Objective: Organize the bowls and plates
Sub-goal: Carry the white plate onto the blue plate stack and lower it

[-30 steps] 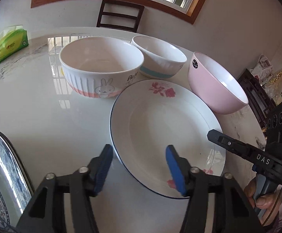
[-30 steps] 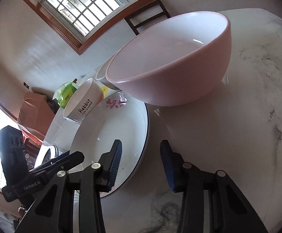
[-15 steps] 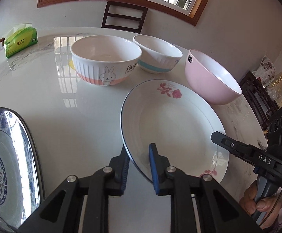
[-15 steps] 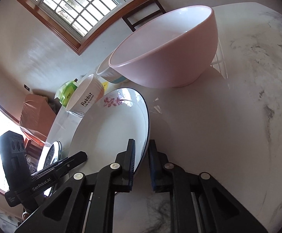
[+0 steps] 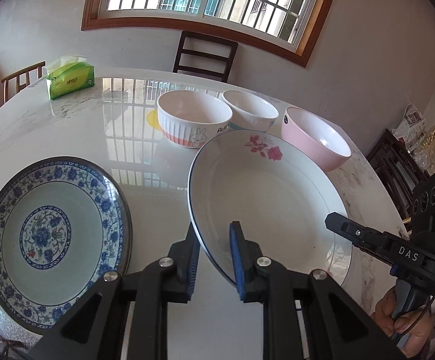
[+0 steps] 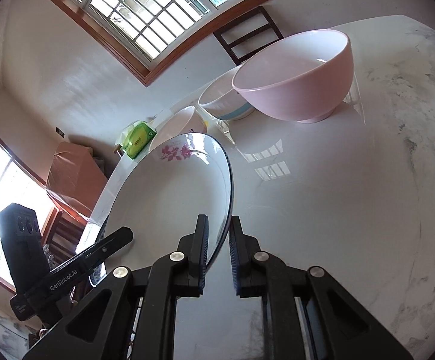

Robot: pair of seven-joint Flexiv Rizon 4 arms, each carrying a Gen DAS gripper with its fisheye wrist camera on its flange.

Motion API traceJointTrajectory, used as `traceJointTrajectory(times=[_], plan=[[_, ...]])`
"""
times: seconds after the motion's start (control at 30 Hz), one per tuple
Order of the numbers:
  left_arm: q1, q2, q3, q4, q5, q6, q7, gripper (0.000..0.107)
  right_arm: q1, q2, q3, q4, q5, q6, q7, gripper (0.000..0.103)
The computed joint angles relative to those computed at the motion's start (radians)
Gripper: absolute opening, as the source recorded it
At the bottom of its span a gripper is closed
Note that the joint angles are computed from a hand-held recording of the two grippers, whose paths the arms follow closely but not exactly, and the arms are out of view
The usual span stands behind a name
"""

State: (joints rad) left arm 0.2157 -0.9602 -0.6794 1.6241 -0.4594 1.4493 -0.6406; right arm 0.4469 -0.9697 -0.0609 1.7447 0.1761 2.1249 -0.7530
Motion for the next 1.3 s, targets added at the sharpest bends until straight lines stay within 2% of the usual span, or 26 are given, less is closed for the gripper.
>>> traceJointTrajectory(times=[0.27,0.53,0.97,1.3], plan=[[0.121,0.016,-0.052,0.076,0.025,0.076,-0.020,0.020,0.002,-0.016,0.025,-0.093,-0.087,-0.073,-0.006,0.014],[0.195,0.004,-0.042,0.070,0.084,0.099,-0.089,0.020,-0.021,-0.064,0.072,-0.227,-0.221,-0.176,0.012,0.014],[0.230,-0.027,0.009,0.014,0.102,0.104,-0.140,0.020,-0.055,-0.179,0.177,-0.481,-0.398,-0.398,0.024,0.014],[0.212,-0.055,0.044,-0.040,0.100,0.086,-0.149,0.020,-0.065,-0.241,0.232,-0.613,-0.419,-0.522,-0.024,0.014]])
